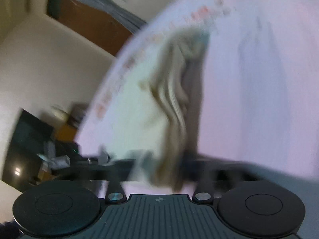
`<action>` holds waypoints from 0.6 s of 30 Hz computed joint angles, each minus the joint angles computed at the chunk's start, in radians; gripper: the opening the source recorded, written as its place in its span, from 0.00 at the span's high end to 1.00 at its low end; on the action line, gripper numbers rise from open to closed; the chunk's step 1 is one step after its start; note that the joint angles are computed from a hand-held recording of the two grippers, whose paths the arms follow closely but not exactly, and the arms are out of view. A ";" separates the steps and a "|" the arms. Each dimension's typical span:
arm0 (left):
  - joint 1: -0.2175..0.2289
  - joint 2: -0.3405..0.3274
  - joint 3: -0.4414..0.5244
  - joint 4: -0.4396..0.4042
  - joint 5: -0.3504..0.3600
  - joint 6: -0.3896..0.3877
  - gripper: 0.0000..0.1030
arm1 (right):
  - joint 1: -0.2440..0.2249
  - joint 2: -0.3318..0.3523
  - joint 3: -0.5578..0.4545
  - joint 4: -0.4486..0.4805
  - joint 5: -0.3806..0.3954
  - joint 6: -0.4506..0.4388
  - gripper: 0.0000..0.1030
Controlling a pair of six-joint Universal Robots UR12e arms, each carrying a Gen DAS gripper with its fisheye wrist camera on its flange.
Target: Fold small clothes
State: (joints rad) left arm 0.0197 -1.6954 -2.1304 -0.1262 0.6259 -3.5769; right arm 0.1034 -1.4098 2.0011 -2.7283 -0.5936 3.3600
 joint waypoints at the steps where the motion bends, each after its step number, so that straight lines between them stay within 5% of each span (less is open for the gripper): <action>1: 0.001 -0.012 0.009 -0.001 -0.022 -0.035 0.78 | 0.004 -0.007 0.000 0.012 -0.015 0.008 0.87; 5: 0.029 -0.022 -0.003 0.144 -0.138 -0.158 0.79 | -0.022 -0.032 0.049 -0.165 0.087 0.173 0.87; 8: 0.043 0.045 -0.029 -0.008 -0.164 -0.015 0.79 | -0.027 -0.080 0.084 -0.148 0.097 0.172 0.87; 11: 0.037 0.105 -0.047 -0.253 -0.052 0.123 0.79 | -0.004 -0.095 0.092 -0.031 0.010 0.115 0.87; 14: 0.060 0.109 -0.081 -0.198 -0.072 0.049 0.76 | -0.002 -0.087 0.121 -0.125 -0.020 0.214 0.85; 15: 0.069 0.121 -0.087 -0.190 -0.071 0.042 0.68 | -0.007 -0.100 0.127 -0.125 -0.034 0.209 0.80; 18: 0.087 0.175 -0.100 -0.128 -0.001 0.057 0.62 | -0.004 -0.141 0.138 -0.278 -0.185 0.190 0.80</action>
State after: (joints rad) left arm 0.1063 -1.5206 -2.2306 -0.2539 0.6248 -3.5203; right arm 0.0991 -1.5513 2.1391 -3.0061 -0.7785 3.5495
